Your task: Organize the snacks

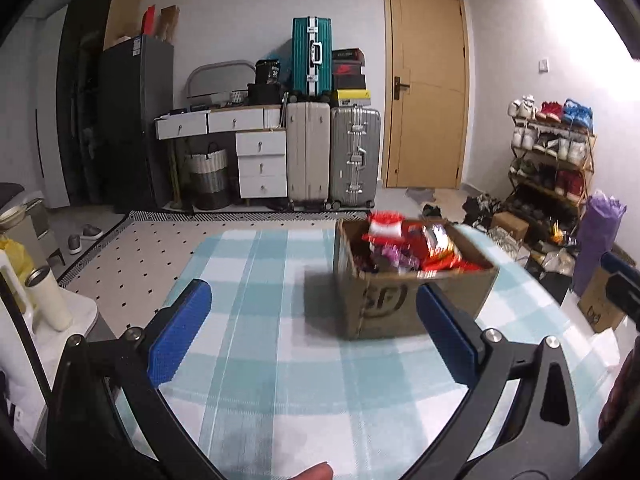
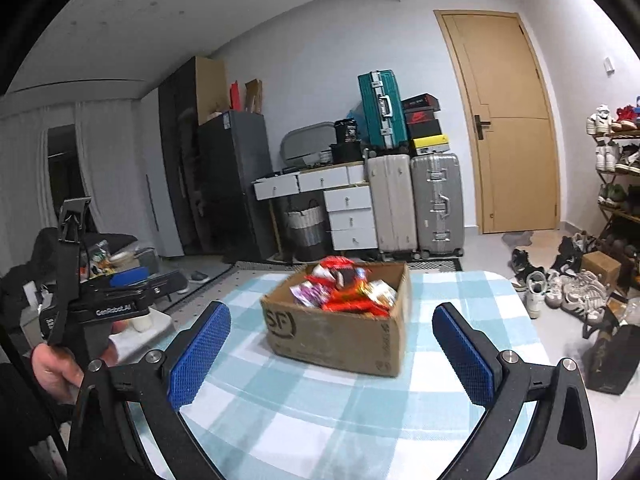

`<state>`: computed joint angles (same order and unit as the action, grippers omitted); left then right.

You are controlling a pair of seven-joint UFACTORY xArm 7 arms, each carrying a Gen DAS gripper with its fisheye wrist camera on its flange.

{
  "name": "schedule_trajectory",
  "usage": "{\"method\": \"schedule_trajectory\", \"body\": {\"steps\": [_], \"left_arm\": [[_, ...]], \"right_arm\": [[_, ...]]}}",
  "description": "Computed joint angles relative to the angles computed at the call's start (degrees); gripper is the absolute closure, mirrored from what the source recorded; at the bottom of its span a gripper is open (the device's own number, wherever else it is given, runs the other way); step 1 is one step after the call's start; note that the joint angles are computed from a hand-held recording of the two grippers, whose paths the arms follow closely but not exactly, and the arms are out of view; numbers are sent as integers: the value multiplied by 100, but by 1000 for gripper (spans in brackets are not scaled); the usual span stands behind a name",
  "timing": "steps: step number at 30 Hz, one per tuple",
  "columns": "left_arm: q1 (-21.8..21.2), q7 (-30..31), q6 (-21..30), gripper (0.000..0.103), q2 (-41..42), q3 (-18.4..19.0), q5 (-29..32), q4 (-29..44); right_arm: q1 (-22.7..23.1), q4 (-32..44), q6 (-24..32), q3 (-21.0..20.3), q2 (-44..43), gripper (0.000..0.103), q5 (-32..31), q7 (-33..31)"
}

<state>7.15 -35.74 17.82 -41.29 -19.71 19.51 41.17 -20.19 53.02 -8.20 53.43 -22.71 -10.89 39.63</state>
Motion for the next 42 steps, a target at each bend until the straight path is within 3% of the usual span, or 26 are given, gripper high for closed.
{"method": "schedule_trajectory", "body": {"steps": [10, 18, 25, 29, 34, 42], "left_arm": [[841, -775, -1009, 1, -164, -781, 316, -993], [1271, -841, -1556, 1, -84, -1200, 192, -1240], [1658, -766, -1953, 1, -62, -1526, -36, -1328], [1811, -825, -1826, 1, -290, -1697, -169, -1349], [1736, -779, -2125, 1, -603, -1609, -296, -1587], [1970, -663, -2252, 1, -676, -1843, -555, -1598]], "right_arm": [[-1176, -703, -610, 1076, -555, 0, 432, 251], [-1614, -847, -734, 1502, -840, 0, 523, 301], [-1712, -674, -518, 1614, -819, 0, 325, 278], [-1800, -617, -340, 1680, -1050, 0, 235, 392], [-1851, -579, -345, 1738, -1025, 0, 67, 427], [-1912, -557, -347, 1796, -1077, 0, -14, 517]]}}
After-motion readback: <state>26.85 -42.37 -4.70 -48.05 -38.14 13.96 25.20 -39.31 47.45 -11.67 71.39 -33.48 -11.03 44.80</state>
